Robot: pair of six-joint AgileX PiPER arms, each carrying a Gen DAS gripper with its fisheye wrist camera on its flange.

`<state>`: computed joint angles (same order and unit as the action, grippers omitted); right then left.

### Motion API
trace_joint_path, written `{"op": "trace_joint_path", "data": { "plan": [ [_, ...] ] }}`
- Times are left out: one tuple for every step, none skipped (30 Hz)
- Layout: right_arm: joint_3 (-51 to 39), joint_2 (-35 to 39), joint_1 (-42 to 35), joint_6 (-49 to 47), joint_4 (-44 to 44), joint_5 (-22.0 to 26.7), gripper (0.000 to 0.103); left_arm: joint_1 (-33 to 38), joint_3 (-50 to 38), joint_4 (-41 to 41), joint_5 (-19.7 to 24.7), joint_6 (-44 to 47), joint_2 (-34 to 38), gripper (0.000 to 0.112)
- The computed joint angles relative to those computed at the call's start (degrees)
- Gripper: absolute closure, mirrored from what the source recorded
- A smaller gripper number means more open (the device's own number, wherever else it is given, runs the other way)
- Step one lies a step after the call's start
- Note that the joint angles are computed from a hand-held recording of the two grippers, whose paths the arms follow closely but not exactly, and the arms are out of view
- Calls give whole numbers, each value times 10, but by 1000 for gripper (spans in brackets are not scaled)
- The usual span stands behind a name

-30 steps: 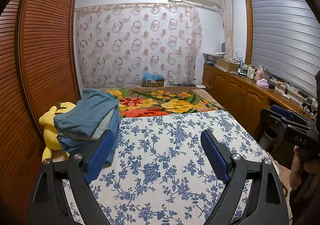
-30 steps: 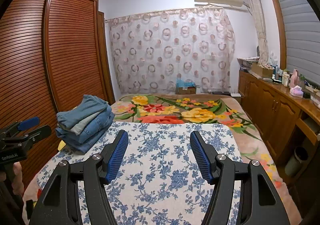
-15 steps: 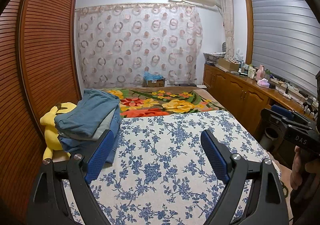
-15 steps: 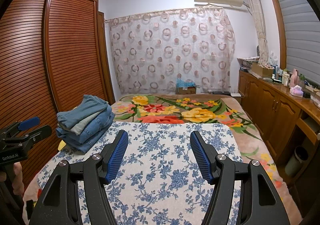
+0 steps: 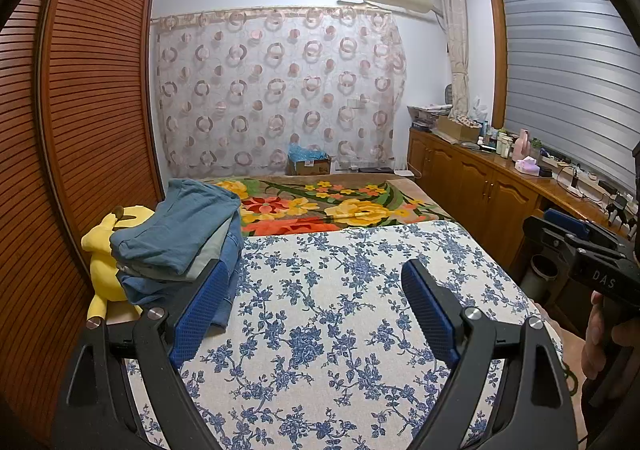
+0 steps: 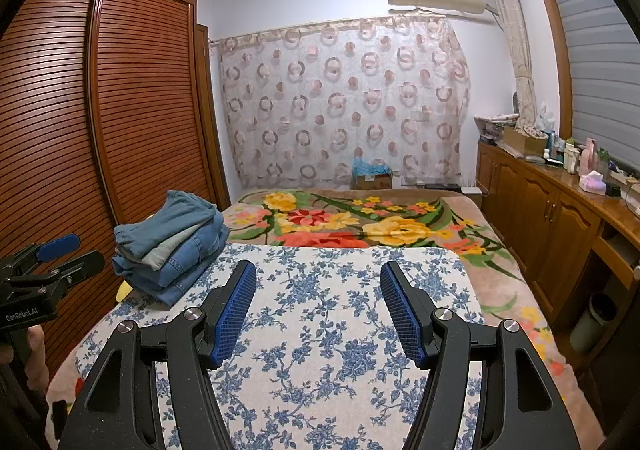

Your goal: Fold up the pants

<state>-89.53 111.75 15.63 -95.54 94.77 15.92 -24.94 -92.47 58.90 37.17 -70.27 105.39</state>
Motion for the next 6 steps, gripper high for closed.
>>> {"op": "trace_joint_path", "data": {
  "plan": [
    [1, 0, 0, 1, 0, 1, 37, 0, 0, 0, 0, 0, 0, 23],
    [1, 0, 0, 1, -1, 1, 37, 0, 0, 0, 0, 0, 1, 23],
    [1, -1, 0, -1, 1, 0, 37, 0, 0, 0, 0, 0, 1, 23],
    [1, 0, 0, -1, 1, 1, 37, -1, 0, 0, 1, 0, 0, 23],
    [1, 0, 0, -1, 1, 1, 37, 0, 0, 0, 0, 0, 1, 23],
    [1, 0, 0, 0, 1, 1, 37, 0, 0, 0, 0, 0, 1, 23]
  ]
}}
